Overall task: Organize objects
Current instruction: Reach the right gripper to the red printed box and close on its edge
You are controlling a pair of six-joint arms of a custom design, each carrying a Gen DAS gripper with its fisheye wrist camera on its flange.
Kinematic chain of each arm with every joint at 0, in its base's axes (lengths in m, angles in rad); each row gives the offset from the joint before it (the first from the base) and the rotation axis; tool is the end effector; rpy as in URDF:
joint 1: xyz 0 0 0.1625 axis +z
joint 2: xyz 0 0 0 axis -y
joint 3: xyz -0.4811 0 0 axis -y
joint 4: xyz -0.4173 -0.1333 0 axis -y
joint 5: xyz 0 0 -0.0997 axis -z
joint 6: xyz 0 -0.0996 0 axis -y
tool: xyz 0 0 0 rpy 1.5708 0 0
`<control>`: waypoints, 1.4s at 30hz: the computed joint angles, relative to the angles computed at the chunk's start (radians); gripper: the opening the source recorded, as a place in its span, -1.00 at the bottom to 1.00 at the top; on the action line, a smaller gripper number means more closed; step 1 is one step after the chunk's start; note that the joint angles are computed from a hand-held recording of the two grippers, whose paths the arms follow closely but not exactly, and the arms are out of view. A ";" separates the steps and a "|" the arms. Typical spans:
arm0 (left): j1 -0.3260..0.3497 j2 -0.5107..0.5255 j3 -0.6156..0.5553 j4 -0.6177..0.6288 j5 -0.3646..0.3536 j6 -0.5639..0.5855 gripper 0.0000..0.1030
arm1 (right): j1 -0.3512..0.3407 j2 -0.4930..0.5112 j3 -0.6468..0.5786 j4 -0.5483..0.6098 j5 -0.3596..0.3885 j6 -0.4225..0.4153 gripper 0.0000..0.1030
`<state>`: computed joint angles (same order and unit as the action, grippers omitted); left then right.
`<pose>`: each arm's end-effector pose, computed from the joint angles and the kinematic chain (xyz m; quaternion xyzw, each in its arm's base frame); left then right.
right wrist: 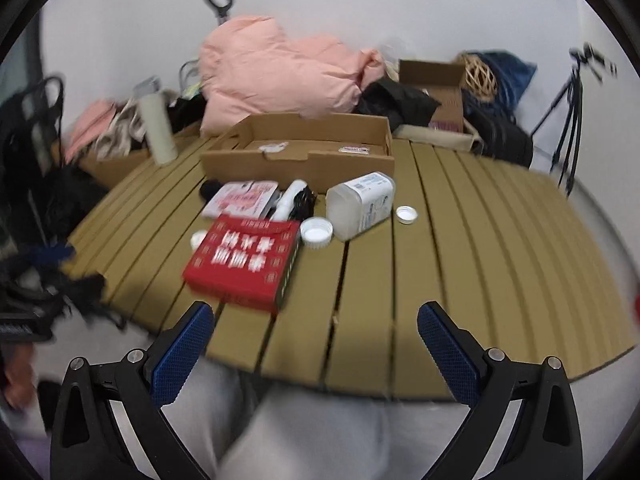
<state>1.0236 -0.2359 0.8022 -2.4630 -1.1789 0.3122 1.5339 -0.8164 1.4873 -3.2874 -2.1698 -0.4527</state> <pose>-0.3448 -0.8952 -0.0042 0.3745 0.8930 -0.1806 0.1721 0.0484 -0.7798 0.2987 0.0267 -0.8404 0.4009 0.3636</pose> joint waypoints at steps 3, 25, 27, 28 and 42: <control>0.005 0.089 -0.139 0.102 -0.009 -0.022 0.21 | -0.031 0.026 -0.084 0.132 0.075 0.065 0.46; 0.035 0.054 -0.112 0.161 -0.061 -0.171 0.56 | -0.044 0.122 -0.274 0.368 0.174 -0.028 -0.18; 0.032 0.054 -0.095 0.159 -0.042 -0.175 0.46 | -0.061 0.145 -0.346 0.502 0.215 0.048 -0.18; 0.034 0.054 -0.094 0.167 -0.049 -0.180 0.39 | -0.067 0.147 -0.358 0.532 0.238 0.077 -0.18; 0.027 0.053 -0.084 0.177 -0.071 -0.158 -0.09 | -0.045 0.127 -0.243 0.365 0.173 0.090 -0.52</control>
